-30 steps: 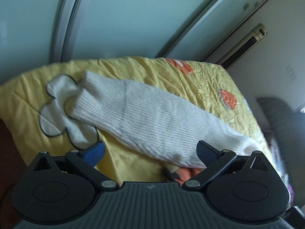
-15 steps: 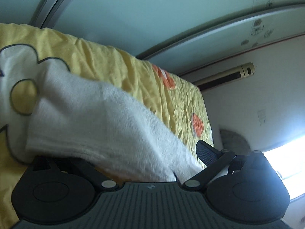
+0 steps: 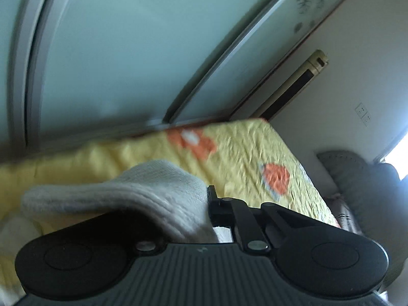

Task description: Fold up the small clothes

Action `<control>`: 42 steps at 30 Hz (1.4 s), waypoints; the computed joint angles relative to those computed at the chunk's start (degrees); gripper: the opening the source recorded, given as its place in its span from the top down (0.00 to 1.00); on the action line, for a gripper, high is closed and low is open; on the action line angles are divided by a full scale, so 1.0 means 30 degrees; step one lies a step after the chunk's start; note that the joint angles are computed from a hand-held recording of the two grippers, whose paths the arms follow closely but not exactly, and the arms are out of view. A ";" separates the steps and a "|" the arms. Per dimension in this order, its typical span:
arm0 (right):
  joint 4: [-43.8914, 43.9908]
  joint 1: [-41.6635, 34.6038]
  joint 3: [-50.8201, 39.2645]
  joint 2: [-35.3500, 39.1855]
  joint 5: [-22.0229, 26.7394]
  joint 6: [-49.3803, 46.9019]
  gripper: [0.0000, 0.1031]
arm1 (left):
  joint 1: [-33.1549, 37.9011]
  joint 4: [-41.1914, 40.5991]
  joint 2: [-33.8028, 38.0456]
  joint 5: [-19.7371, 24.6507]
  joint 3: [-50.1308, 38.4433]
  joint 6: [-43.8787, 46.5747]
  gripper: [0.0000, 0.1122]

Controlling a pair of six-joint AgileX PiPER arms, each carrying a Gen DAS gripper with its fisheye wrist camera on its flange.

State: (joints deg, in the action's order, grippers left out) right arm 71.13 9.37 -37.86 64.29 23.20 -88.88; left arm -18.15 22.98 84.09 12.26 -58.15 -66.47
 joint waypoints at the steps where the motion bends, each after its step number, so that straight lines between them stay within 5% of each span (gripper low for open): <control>1: 0.0142 -0.1559 -0.0198 0.0095 0.0822 0.0191 0.49 | -0.0110 0.1349 0.0278 0.0585 -0.0929 -0.0526 0.94; 6: 0.0361 -0.7920 -0.1394 0.2121 0.4213 0.0621 0.47 | -0.1445 0.9949 0.1527 0.2404 -0.5302 -0.5745 0.94; 11: 0.0925 -1.1818 -0.2376 0.3980 0.6278 -0.0871 0.47 | -0.3101 1.7923 0.2067 0.2797 -0.6370 -1.0741 0.94; 15: 0.0798 -1.2211 -0.4713 0.6809 0.5851 0.0173 0.47 | -0.3972 1.6002 0.4690 0.5630 -0.7297 -0.8031 0.94; 19: -0.0265 -1.1714 -0.7541 0.9584 0.3392 0.1949 0.47 | -0.3518 1.2900 0.5897 0.5608 -0.6670 -0.6199 0.94; 23: -0.4492 -1.1667 -1.2684 1.3094 0.2619 0.7466 0.47 | -0.3786 1.3744 0.6213 0.5719 -0.5800 -0.6638 0.94; 25: -0.6830 -1.1753 -1.6056 1.5284 0.3530 1.1104 0.41 | -0.4084 1.4942 0.6225 0.5837 -0.5315 -0.7350 0.94; 31: -0.9279 -1.2350 -2.7504 2.2646 1.1129 1.7912 0.32 | -0.4222 1.3965 0.6517 0.5774 -0.6026 -0.5710 0.94; 32: -0.9279 -1.2328 -2.8913 2.3417 1.2062 1.7774 0.39 | -0.4302 1.3753 0.6494 0.5898 -0.6152 -0.5378 0.94; 33: -0.9578 -1.2188 -2.9557 2.3656 1.2663 1.7567 0.65 | -0.4429 1.3952 0.6525 0.6017 -0.6153 -0.5447 0.94; 35: -1.0222 -1.1902 -2.8554 2.2845 1.3114 1.5603 0.82 | -0.4694 1.4783 0.6509 0.6251 -0.5948 -0.6022 0.94; 38: -0.9530 -1.1772 -2.3088 1.9552 1.0681 0.9874 0.86 | -0.4912 1.6398 0.6069 0.6354 -0.5171 -0.7956 0.94; 42: -0.4070 -1.3130 -1.5463 1.4213 0.8683 0.2236 0.87 | -0.4851 1.7938 0.5145 0.6415 -0.3903 -1.0692 0.94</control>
State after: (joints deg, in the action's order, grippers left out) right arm 58.92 -30.02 -84.25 106.93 49.25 -82.17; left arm -32.70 76.79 99.53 31.51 -69.86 -98.54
